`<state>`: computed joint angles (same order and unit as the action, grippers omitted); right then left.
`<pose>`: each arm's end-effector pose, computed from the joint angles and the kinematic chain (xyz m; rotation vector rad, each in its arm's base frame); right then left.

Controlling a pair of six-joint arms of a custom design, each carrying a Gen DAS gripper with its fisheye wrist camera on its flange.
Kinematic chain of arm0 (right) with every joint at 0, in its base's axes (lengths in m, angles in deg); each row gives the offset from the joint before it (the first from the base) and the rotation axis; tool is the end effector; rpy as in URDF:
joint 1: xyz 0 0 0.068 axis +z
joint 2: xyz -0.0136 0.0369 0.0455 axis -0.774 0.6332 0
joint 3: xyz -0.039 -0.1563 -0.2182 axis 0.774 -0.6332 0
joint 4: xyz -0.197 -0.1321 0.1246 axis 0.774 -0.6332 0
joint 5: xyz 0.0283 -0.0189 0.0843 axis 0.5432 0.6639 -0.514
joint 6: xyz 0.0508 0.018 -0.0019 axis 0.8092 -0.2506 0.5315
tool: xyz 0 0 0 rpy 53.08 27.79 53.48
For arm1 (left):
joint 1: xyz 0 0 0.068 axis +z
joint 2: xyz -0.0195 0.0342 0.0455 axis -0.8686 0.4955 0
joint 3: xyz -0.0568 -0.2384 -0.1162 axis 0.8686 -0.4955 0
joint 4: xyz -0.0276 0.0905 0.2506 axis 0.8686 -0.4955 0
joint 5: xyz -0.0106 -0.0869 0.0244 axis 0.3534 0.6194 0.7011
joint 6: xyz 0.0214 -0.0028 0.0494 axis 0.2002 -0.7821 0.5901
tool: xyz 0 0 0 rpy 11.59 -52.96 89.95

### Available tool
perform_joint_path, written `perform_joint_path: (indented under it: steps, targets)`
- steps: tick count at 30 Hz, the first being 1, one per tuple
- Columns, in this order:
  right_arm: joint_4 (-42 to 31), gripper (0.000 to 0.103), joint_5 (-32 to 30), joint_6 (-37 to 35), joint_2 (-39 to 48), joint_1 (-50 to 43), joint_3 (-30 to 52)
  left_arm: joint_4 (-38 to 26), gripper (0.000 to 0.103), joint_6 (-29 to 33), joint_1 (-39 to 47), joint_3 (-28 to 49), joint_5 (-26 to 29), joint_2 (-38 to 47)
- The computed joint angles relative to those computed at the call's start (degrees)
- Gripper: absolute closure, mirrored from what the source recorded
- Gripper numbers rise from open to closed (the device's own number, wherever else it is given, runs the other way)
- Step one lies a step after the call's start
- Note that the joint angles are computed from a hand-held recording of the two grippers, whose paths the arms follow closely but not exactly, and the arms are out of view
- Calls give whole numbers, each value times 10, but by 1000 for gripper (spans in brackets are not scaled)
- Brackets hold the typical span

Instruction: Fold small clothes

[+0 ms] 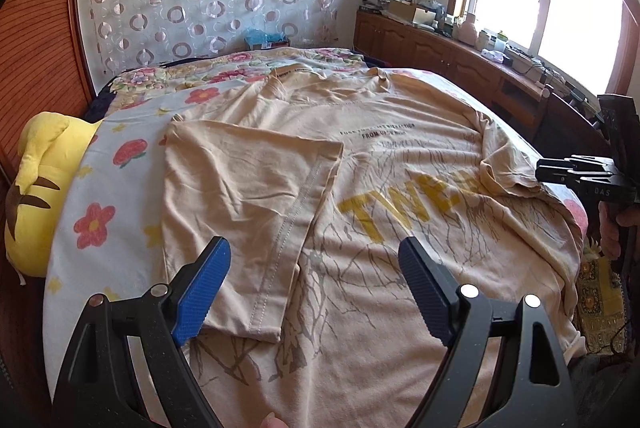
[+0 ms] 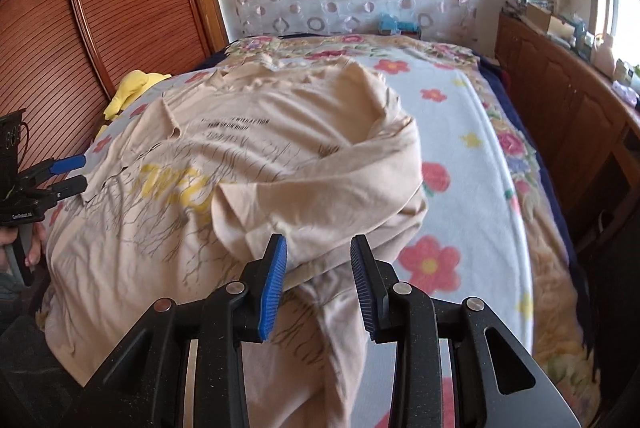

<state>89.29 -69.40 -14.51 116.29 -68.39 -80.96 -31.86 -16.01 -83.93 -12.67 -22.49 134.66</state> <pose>0.1363 -0.0320 0.0731 0.0093 2.3760 0.1408 0.2361 -0.1111 0.0399 0.6839 2.2641 -0.3971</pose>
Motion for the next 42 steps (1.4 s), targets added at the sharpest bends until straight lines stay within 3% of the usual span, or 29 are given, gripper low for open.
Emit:
perform_joint_path:
  steps: [9, 11, 14, 17, 24, 28, 29, 31, 32, 37, 42]
  targets:
    - [99, 70, -19, -9, 169, -30, 31, 2, 17, 0, -3, -3, 1, 4]
    - [108, 91, -13, -8, 169, -27, 34, 2, 17, 0, -4, -3, -1, 4]
    - [122, 96, 17, 8, 157, 16, 40, 7, 17, 0, -3, -5, -1, 8]
    - [90, 97, 42, 15, 112, 53, 59, 15, 17, 0, 1, -7, 2, 13]
    - [64, 97, 97, 24, 123, 140, 139, 20, 17, 5, 15, -14, 11, 13]
    - [41, 97, 42, 17, 145, 145, 165, 23, 17, 7, 24, -19, 19, 9]
    - [45, 91, 45, 17, 146, 153, 158, 24, 17, 7, 25, -20, 20, 9]
    - [65, 76, 70, 19, 142, 158, 133, 23, 17, 9, 26, -20, 22, 8]
    - [75, 74, 72, 17, 143, 157, 118, 22, 17, 10, 27, -19, 23, 7]
    - [153, 74, 78, 10, 192, 131, 54, 17, 17, 6, 19, -14, 19, 5]
    - [261, 74, 77, 9, 300, 113, 28, 5, 17, 4, -4, -2, 5, 4]
